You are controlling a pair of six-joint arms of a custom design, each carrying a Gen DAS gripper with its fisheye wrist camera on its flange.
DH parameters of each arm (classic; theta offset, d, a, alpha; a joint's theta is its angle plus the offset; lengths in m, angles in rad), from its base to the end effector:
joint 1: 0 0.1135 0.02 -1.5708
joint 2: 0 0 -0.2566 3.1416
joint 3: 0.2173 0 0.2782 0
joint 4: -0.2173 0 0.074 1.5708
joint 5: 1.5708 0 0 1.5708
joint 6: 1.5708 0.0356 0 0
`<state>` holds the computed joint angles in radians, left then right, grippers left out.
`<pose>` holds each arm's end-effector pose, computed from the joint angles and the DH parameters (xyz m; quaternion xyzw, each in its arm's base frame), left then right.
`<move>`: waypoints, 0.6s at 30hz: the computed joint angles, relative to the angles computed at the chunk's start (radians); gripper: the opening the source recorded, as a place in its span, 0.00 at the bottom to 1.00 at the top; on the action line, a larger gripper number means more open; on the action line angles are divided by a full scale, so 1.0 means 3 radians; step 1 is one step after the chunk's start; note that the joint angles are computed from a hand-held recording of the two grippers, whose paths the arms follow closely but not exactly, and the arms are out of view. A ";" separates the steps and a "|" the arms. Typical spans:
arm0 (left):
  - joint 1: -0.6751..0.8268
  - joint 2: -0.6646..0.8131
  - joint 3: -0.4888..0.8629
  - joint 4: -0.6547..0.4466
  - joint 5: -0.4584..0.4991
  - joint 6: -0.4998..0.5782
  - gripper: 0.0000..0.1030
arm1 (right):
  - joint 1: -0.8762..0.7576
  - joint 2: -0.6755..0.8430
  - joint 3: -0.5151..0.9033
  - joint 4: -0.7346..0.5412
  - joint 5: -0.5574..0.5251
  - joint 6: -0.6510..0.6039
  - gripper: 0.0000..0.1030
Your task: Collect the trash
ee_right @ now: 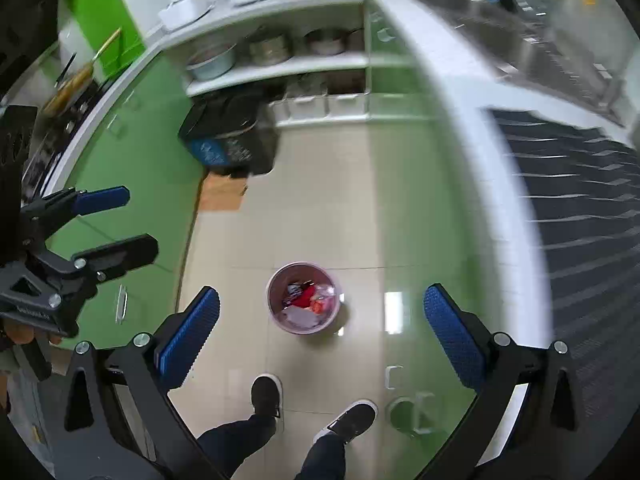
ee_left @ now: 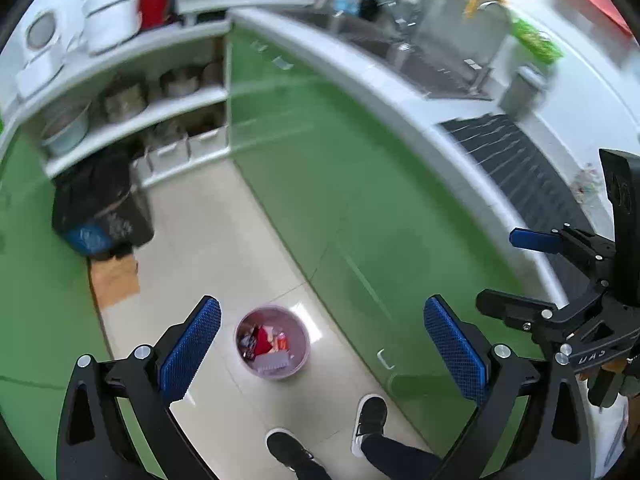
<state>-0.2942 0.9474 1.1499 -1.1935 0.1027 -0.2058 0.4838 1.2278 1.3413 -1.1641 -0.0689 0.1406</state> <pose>0.1752 -0.0569 0.3437 0.0570 0.9554 -0.1183 0.2644 0.2213 0.1190 0.3505 -0.1736 0.9501 0.1106 0.2344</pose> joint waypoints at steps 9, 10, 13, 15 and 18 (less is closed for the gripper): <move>-0.0944 0.0804 0.1264 -0.0192 -0.0343 -0.0386 0.95 | -0.1538 -0.0272 0.0706 -0.0827 -0.0362 -0.0799 0.97; -0.1070 0.0918 0.1405 -0.0187 -0.0394 -0.0438 0.95 | -0.1742 -0.0271 0.0761 -0.0879 -0.0438 -0.0928 0.97; -0.1343 0.1226 0.1769 -0.0213 -0.0517 -0.0526 0.95 | -0.2275 -0.0216 0.0937 -0.1013 -0.0652 -0.1283 0.97; -0.1512 0.1412 0.1987 -0.0240 -0.0609 -0.0585 0.95 | -0.2640 -0.0168 0.1047 -0.1108 -0.0811 -0.1539 0.97; -0.1709 0.1667 0.2265 -0.0264 -0.0695 -0.0657 0.95 | -0.3118 -0.0107 0.1151 -0.1216 -0.1015 -0.1897 0.97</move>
